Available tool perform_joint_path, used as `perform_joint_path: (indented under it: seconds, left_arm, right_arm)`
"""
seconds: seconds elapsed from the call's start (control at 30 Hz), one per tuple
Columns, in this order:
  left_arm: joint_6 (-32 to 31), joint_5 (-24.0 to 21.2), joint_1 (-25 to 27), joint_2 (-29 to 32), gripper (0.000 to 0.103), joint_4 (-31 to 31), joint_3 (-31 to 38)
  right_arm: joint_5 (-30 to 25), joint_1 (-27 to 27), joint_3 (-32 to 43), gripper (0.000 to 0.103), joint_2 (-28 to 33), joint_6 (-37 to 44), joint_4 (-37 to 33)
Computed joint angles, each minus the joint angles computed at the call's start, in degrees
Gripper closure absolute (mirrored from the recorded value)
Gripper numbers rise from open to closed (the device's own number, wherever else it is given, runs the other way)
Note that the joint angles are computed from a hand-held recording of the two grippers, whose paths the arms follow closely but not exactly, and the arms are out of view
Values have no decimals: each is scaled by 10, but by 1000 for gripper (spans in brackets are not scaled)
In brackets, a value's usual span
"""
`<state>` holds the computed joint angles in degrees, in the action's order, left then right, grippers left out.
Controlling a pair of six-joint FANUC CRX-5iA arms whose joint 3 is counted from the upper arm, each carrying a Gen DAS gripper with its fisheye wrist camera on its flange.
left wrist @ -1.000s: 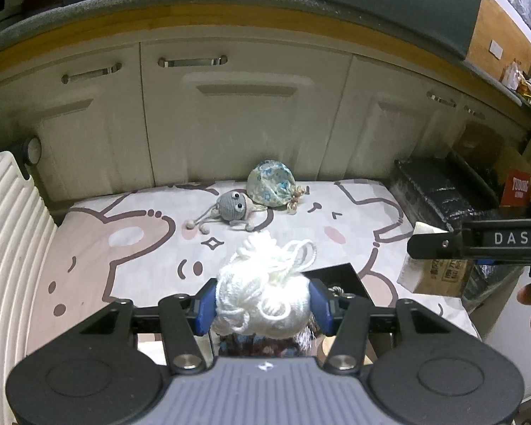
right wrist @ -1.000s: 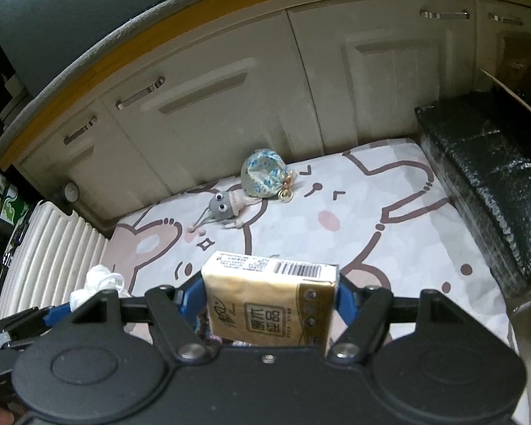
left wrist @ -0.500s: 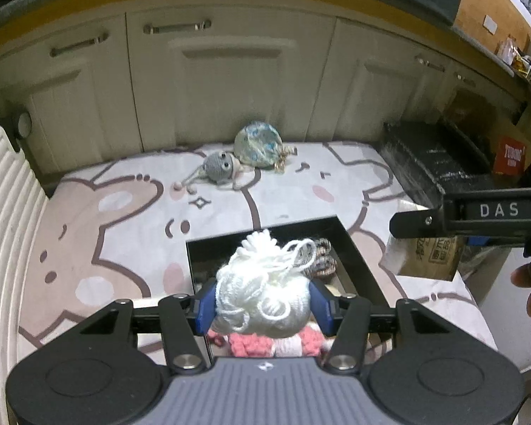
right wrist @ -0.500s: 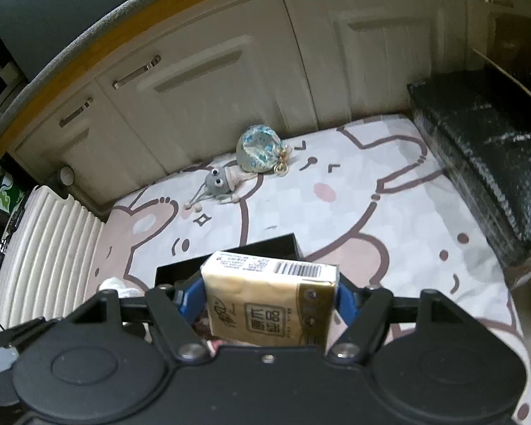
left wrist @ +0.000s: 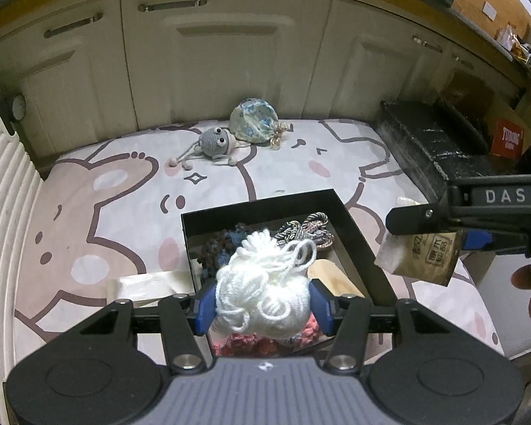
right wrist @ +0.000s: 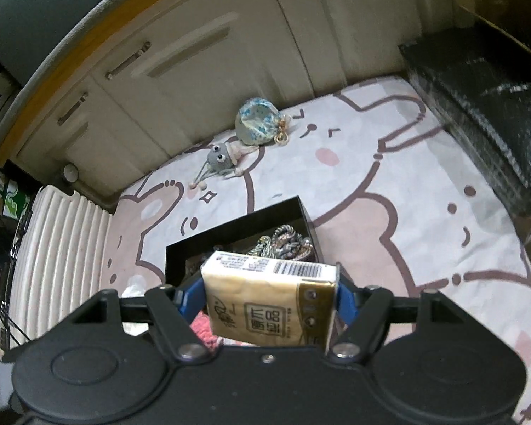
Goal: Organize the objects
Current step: 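Carry white yarn ball and tissue pack over the black box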
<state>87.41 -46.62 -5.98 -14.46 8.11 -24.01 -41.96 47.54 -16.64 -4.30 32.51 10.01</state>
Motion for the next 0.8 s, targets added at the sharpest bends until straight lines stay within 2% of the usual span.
perform_joint_path:
  seconds: [0.33,0.53,0.6,0.7,0.8]
  left_arm:
    - [-16,-5,-1,18,48,2,5]
    - [-31,-6,0,30,48,9,6]
    - [-33,-6,1,33,48,11,7]
    - [-35,-5,1,39,48,13,9]
    - [-37,-2,1,43,48,18,10]
  right_arm:
    - [6,-21,9,29,28,-73,-67]
    - [10,-42,28,27,56,-88,-141]
    - [3,-38,32,17,65,-97,-128]
    - [-5,-30,34,12,69,-99,-102]
    - [-11,-28,35,12,68,-85,-88]
